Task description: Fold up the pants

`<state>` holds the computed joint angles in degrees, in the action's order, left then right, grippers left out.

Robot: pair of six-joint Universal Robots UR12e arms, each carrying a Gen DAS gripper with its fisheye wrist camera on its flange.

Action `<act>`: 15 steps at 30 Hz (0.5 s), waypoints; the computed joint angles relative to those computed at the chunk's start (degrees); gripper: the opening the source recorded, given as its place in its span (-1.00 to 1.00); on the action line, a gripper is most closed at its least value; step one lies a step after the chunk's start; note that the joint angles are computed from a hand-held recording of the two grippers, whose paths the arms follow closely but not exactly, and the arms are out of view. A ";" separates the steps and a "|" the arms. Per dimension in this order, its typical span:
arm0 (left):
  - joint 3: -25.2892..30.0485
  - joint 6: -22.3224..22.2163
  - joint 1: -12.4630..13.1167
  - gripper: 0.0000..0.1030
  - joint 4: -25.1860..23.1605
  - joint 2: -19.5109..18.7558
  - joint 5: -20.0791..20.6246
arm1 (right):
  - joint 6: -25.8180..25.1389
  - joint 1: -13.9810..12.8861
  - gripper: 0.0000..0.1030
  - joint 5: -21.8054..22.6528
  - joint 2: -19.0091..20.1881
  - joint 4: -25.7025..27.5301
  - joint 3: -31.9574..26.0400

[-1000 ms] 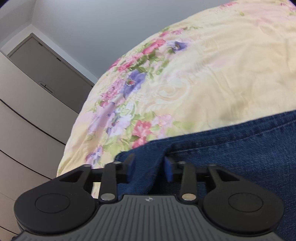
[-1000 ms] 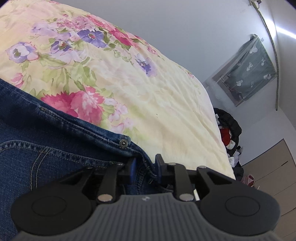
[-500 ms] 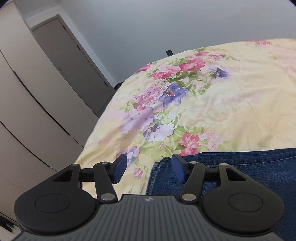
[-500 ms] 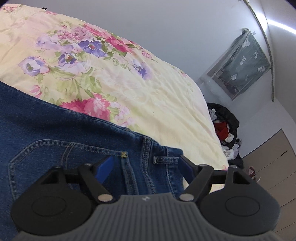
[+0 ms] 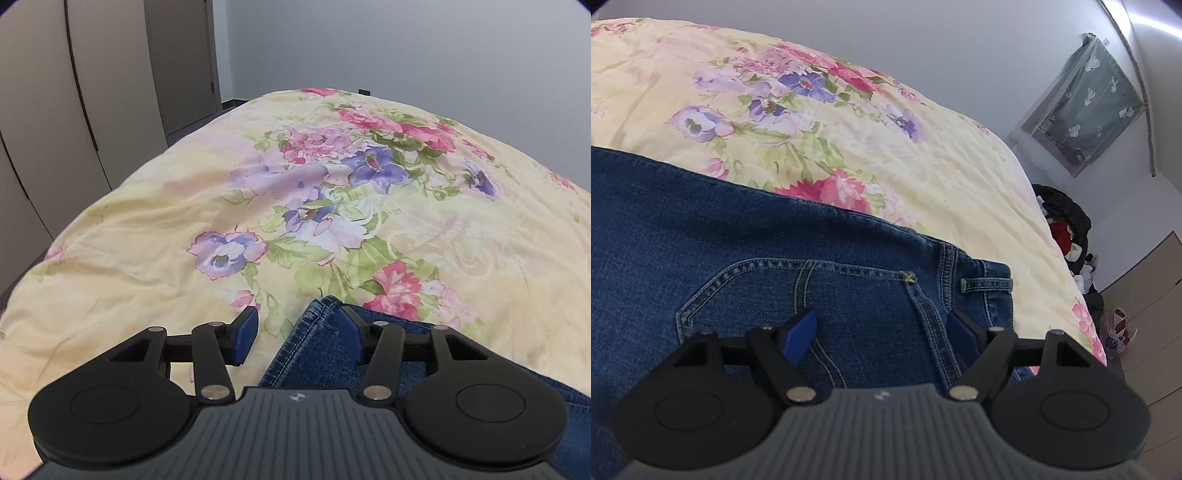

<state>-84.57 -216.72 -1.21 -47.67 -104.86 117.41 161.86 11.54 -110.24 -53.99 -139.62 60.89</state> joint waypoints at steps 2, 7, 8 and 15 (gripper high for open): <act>-1.39 -1.96 1.13 0.04 2.53 0.12 -3.61 | 0.64 0.08 0.41 -1.37 0.53 -0.77 -0.47; -3.10 -2.92 1.85 -0.64 5.83 0.15 -6.56 | -0.86 0.46 0.42 -4.74 1.77 -2.21 -1.11; -2.90 -1.63 1.40 -0.75 5.87 0.01 -5.38 | -1.26 0.58 0.42 -5.53 2.04 -2.83 -1.24; 0.00 10.13 -1.64 -0.86 10.49 -0.91 3.32 | -2.20 1.17 0.42 -8.13 2.68 -4.61 -1.45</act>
